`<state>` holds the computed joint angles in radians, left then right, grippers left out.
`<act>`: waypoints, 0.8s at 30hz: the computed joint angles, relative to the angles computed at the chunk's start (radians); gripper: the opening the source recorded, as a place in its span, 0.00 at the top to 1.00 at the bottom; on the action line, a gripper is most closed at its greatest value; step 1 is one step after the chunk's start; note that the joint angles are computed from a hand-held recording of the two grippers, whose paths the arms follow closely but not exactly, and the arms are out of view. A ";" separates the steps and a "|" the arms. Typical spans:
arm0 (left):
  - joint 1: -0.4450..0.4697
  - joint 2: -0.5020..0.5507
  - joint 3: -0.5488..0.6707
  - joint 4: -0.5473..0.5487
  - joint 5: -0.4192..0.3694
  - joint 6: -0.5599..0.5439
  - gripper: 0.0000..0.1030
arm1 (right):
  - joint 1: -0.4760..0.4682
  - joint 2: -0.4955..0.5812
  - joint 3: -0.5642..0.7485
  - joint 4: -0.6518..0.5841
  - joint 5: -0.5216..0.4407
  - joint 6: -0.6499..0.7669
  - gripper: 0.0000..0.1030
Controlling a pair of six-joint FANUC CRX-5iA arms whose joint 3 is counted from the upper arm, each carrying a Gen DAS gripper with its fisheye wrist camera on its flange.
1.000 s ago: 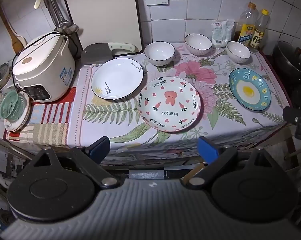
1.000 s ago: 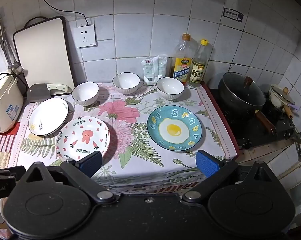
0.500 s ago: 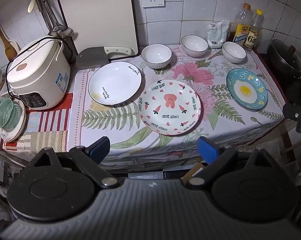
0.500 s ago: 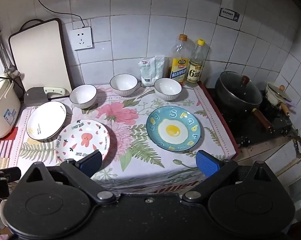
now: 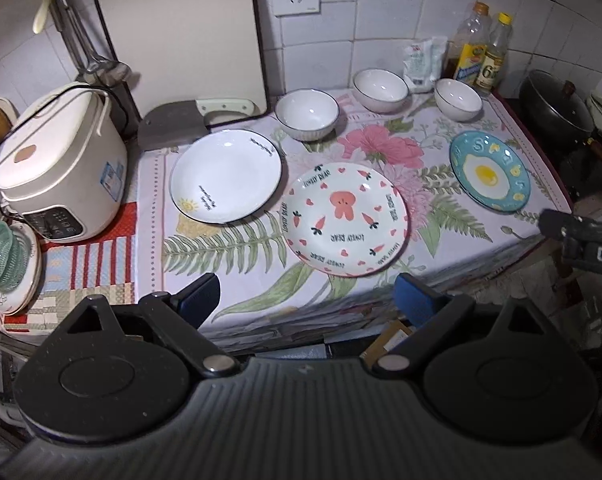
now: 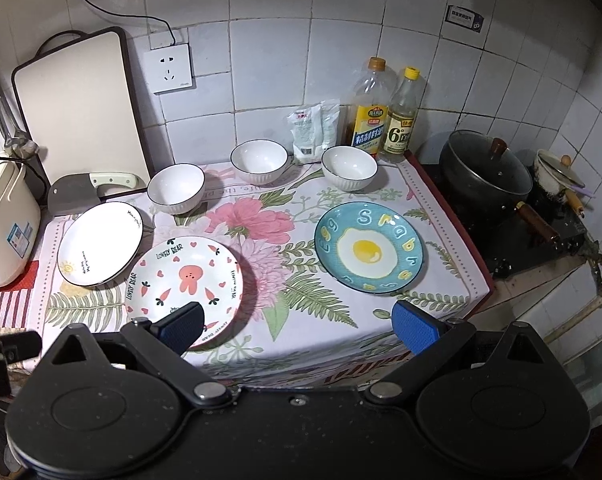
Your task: Organize plates and bowls
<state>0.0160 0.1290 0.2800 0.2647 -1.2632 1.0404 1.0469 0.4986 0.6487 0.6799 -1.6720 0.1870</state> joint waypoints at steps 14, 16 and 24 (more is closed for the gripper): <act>0.058 -0.002 -0.055 0.072 0.009 -0.068 0.08 | 0.008 0.067 0.075 0.010 -0.048 0.004 0.02; 0.061 -0.005 -0.062 0.075 0.008 -0.076 0.08 | 0.009 0.069 0.080 0.009 -0.052 -0.003 0.02; 0.078 -0.040 -0.119 0.105 0.075 -0.100 0.08 | 0.016 0.084 0.098 0.013 -0.057 0.004 0.02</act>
